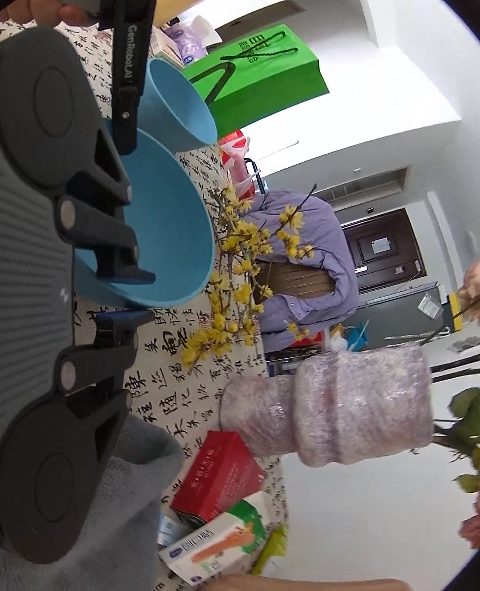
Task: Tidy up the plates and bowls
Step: 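Close both grippers on the rim of the nearer blue bowl, then lift the blue bowl and carry it back to the first blue bowl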
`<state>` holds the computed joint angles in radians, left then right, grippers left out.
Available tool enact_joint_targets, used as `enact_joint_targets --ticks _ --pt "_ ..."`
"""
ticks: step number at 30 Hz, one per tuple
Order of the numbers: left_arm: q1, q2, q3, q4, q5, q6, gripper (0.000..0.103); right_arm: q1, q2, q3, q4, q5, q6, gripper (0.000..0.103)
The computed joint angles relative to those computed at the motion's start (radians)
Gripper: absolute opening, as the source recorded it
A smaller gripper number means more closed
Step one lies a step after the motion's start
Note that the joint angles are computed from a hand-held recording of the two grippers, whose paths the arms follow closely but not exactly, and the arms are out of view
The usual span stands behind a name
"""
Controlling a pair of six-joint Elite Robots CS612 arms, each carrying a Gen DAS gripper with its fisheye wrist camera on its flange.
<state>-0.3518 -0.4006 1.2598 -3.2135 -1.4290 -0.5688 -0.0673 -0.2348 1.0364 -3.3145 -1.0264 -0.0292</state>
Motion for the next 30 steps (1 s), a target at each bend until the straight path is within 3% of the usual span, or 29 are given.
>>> enact_joint_targets --ticks 5,15,21,30 --pt "-0.004 -0.039 0.057 0.021 -0.045 -0.026 0.008 -0.011 -0.037 0.073 -0.038 0.004 -0.004 0.008" --pt "-0.063 -0.13 0.204 -0.027 -0.025 -0.029 0.008 -0.057 -0.137 0.285 -0.18 0.029 0.021 0.008" --pt "-0.117 -0.188 0.324 -0.103 0.016 -0.108 0.007 -0.096 -0.205 0.429 -0.27 0.064 -0.026 0.008" --pt "-0.227 -0.247 0.488 -0.231 0.108 -0.195 0.006 -0.177 -0.296 0.675 -0.403 0.109 -0.111 0.008"
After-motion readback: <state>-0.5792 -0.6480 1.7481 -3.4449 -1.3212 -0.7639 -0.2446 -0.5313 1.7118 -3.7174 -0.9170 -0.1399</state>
